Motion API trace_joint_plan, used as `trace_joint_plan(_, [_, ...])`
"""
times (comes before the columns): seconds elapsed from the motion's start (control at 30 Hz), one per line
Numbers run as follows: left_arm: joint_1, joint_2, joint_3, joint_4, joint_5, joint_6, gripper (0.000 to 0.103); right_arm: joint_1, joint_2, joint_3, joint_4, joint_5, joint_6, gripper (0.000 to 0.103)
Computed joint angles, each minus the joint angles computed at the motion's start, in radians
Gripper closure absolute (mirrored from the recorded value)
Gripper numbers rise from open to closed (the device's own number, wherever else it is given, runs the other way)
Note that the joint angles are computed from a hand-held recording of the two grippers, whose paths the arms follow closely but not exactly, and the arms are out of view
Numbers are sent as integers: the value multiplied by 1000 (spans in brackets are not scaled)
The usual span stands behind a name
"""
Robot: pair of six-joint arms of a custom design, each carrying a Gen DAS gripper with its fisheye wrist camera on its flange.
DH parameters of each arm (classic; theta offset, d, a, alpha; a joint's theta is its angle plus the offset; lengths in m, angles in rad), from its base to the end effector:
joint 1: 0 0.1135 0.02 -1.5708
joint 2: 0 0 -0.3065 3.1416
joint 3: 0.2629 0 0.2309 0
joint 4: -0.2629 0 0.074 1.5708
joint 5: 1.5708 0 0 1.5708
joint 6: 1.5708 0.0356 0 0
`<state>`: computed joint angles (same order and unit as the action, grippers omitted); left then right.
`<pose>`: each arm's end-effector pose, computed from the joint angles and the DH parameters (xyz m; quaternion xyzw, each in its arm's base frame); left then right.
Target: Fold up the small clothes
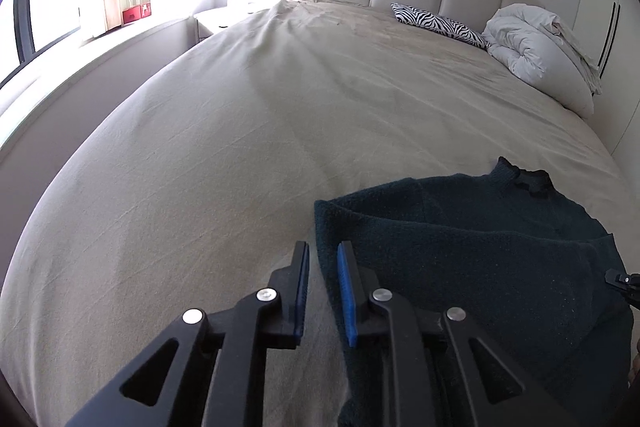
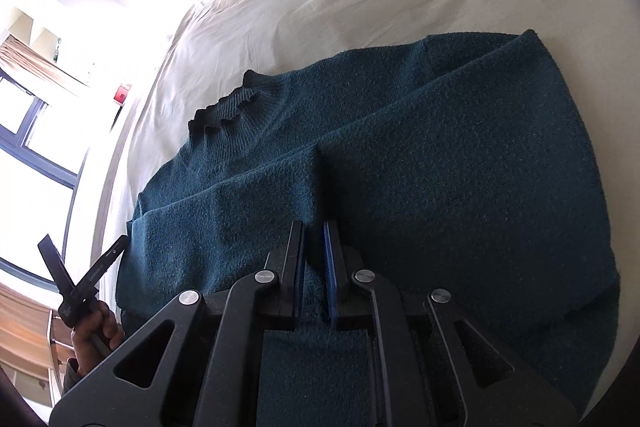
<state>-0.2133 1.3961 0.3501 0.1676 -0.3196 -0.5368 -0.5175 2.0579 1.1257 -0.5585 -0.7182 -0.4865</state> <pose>0.1970 -0.0312 0.1695 -0.2028 0.9079 0.0166 0.3665 0.3180 -0.1541 0.1406 0.0004 0.9356 0.2898 0.2018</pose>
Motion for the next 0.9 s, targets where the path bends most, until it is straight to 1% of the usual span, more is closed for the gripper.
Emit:
trace_joint_plan(0.03, [-27,-25,3,-29,-16,-9,77,-6,-17,-5,-11,0,-5,94])
trace_joint_plan(0.07, [-53,-35,4,-48,-32,-16,75,-8,-29,-8,-22,4,-2,91])
trace_joint_plan(0.1, [-70,-25,9,-63,-34,-19,75,-9,-34,-11,-32,6,-6,85])
trace_joint_plan(0.13, [-82,-4,13,-72,-33,-24,75,-2,-39,-19,-30,12,-10,83])
trace_joint_plan(0.17, [-87,18,10,-69,-31,-32,75,10,-43,-32,-19,33,-16,82])
trace_joint_plan(0.23, [-98,54,-20,-26,-30,-53,74,32,-45,-67,24,86,-21,82])
trace_joint_plan(0.27, [-114,56,-33,-14,-45,-61,74,30,-47,-87,48,85,-28,83])
trace_joint_plan(0.3, [-127,54,-37,-15,-58,-65,74,28,-51,-96,63,84,-30,91])
trace_joint_plan(0.4, [-148,49,-40,-29,-77,-70,73,19,-67,-99,67,108,-27,100])
trace_joint_plan(0.5, [-145,51,-72,19,-71,-64,73,20,-113,-130,100,137,-38,101])
trace_joint_plan(0.57, [-122,60,-113,96,-43,-57,72,19,-121,-146,130,156,-32,101])
trace_joint_plan(0.6, [-100,69,-133,141,-17,-50,72,18,-106,-146,141,165,-29,103])
trace_joint_plan(0.63, [-84,72,-147,168,1,-42,72,18,-84,-146,160,180,-20,103])
trace_joint_plan(0.7, [-96,78,-143,163,-15,-43,72,-8,-33,-128,162,137,-46,103])
trace_joint_plan(0.77, [-112,81,-135,150,-35,-47,72,-10,-25,-117,154,115,-40,103])
trace_joint_plan(0.83, [-106,47,-136,131,-29,-47,72,-20,-39,-112,135,99,-26,103])
trace_joint_plan(0.87, [-102,17,-142,119,-22,-55,71,-36,-54,-113,118,81,-10,98])
trace_joint_plan(0.9, [-94,-19,-149,97,-10,-75,68,-55,-76,-120,107,47,-4,98])
